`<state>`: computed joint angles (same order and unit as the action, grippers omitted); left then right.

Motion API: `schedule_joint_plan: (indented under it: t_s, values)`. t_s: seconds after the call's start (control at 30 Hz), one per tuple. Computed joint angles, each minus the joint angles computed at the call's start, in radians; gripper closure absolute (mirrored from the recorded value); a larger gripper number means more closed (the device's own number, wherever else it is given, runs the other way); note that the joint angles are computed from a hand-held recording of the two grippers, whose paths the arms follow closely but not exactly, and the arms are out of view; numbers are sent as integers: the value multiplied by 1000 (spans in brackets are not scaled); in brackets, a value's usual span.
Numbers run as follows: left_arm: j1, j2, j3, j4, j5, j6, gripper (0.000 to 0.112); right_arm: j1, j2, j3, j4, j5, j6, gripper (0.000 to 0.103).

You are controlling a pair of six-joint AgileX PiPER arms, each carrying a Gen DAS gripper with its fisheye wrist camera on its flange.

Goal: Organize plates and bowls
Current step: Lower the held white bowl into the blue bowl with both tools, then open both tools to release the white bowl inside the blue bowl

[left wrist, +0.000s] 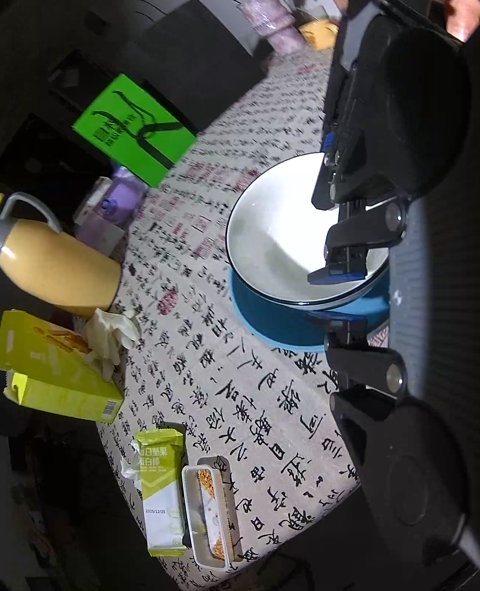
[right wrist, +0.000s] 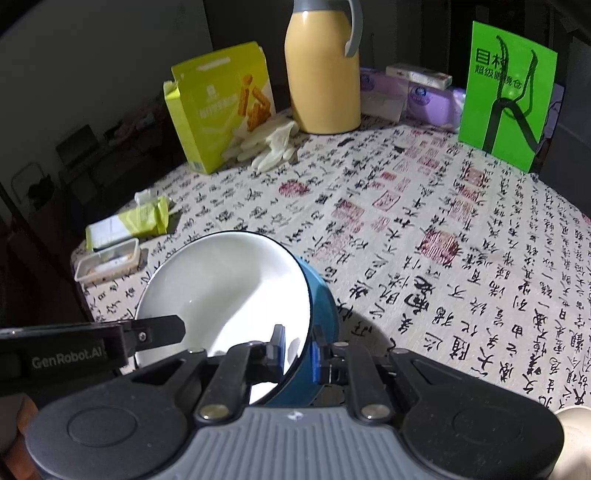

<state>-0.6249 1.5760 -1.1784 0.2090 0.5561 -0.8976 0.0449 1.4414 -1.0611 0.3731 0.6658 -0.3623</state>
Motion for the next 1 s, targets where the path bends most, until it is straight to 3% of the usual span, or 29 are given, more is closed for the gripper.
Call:
schedule_joint_plan:
  t_s: [0.4,0.57,1.0]
  values:
    - [-2,58,-78,1,83,103,97,33,45,-27,-75,12,42,90]
    - [15,79,-117,-49,116,184,97,18,63,-55,-56,45,35,89]
    - [21,98,-152,-45,154,215,97,-5,73,-75,-23,78,31,88]
